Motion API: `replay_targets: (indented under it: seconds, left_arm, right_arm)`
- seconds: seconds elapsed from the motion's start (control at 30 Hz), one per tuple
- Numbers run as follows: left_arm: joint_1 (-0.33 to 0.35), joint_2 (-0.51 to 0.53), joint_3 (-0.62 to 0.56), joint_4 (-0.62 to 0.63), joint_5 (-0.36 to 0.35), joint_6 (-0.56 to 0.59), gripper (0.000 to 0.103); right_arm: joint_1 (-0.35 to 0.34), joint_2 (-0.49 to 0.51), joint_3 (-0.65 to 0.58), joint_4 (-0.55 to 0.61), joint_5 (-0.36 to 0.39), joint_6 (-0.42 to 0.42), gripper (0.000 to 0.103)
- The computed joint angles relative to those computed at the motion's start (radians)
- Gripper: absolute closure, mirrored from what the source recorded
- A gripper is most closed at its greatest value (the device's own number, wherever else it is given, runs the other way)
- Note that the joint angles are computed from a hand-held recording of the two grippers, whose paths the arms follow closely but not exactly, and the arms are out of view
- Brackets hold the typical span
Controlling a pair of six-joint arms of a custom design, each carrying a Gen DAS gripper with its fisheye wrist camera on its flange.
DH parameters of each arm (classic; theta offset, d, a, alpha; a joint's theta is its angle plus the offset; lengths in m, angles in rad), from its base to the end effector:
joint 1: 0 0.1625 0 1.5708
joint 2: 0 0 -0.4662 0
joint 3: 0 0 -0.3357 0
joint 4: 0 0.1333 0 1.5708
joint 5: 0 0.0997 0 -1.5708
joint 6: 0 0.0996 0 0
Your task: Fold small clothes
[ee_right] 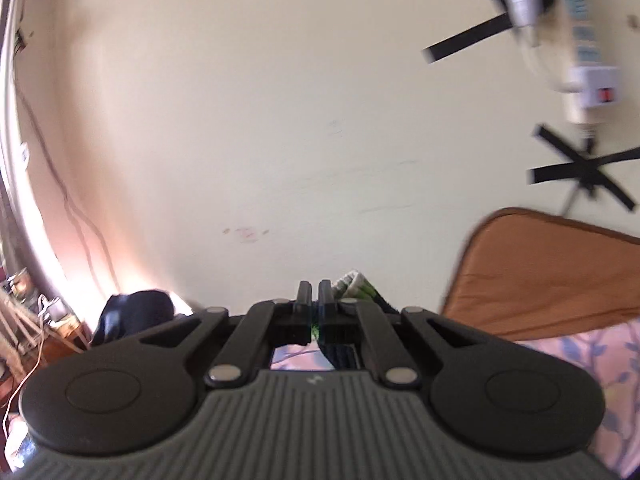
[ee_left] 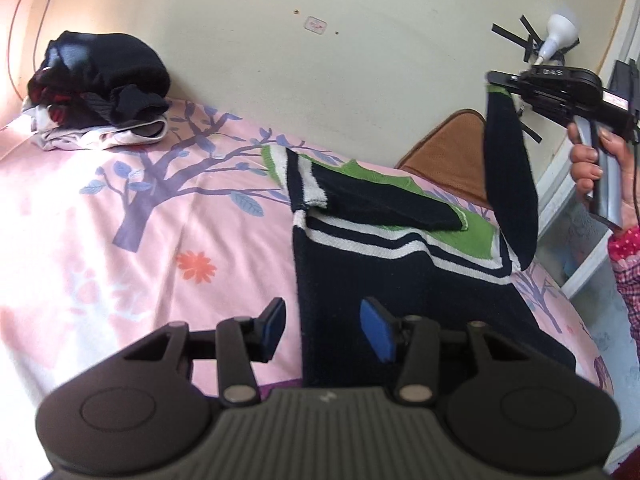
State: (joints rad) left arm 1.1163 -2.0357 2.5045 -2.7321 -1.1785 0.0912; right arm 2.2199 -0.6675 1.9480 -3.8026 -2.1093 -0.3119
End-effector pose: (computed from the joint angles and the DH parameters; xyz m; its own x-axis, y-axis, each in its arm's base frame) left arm 0.0548 -0.2783 0.4204 -0.9027 0.2486 -0.3512 0.4219 0.6717 -0.6090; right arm 0.4220 -0.4201 0.1610 -0.7834 -0.3192 0.5332 -0.6214 0.3831 -0.6835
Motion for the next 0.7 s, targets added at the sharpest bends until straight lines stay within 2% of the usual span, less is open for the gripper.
replay_targets:
  seconds: [0.07, 0.1, 0.13, 0.17, 0.2, 0.23, 0.27, 0.33, 0.47, 0.53, 0.7]
  left_arm:
    - [0.02, -0.011, -0.008, 0.002, 0.005, 0.004, 0.06]
    - [0.024, -0.015, -0.013, 0.005, 0.013, 0.005, 0.06]
    - [0.026, -0.021, -0.018, 0.009, 0.02, 0.008, 0.06]
    - [0.03, -0.02, -0.023, 0.008, 0.022, 0.018, 0.059]
    - [0.032, -0.014, -0.03, 0.005, 0.024, 0.026, 0.058]
    - [0.033, -0.001, -0.037, -0.002, 0.025, 0.031, 0.058]
    - [0.036, 0.02, -0.047, -0.011, 0.023, 0.037, 0.058]
    - [0.029, 0.077, -0.066, -0.036, 0.02, 0.041, 0.058]
    - [0.013, 0.243, -0.108, -0.149, -0.005, 0.114, 0.058]
    - [0.004, 0.346, -0.142, -0.199, 0.001, 0.149, 0.058]
    - [0.017, 0.575, -0.255, -0.188, 0.043, 0.125, 0.06]
  right_arm:
    - [-0.016, 0.055, -0.087, 0.186, 0.076, 0.022, 0.093]
    - [-0.024, 0.076, -0.115, 0.244, 0.097, 0.016, 0.088]
    - [-0.023, 0.097, -0.135, 0.26, 0.083, 0.003, 0.078]
    - [-0.023, 0.106, -0.133, 0.233, 0.077, -0.018, 0.072]
    - [-0.032, 0.096, -0.1, 0.177, 0.106, -0.034, 0.067]
    - [-0.042, 0.074, -0.063, 0.132, 0.123, -0.036, 0.067]
    - [-0.05, 0.058, -0.041, 0.095, 0.104, -0.039, 0.067]
    - [-0.068, 0.023, 0.033, -0.009, 0.028, -0.057, 0.067]
    - [-0.131, -0.034, 0.17, -0.127, -0.131, -0.034, 0.066]
    - [-0.169, -0.043, 0.244, -0.209, -0.189, -0.035, 0.059]
    - [-0.247, -0.04, 0.327, -0.276, -0.154, 0.027, 0.054]
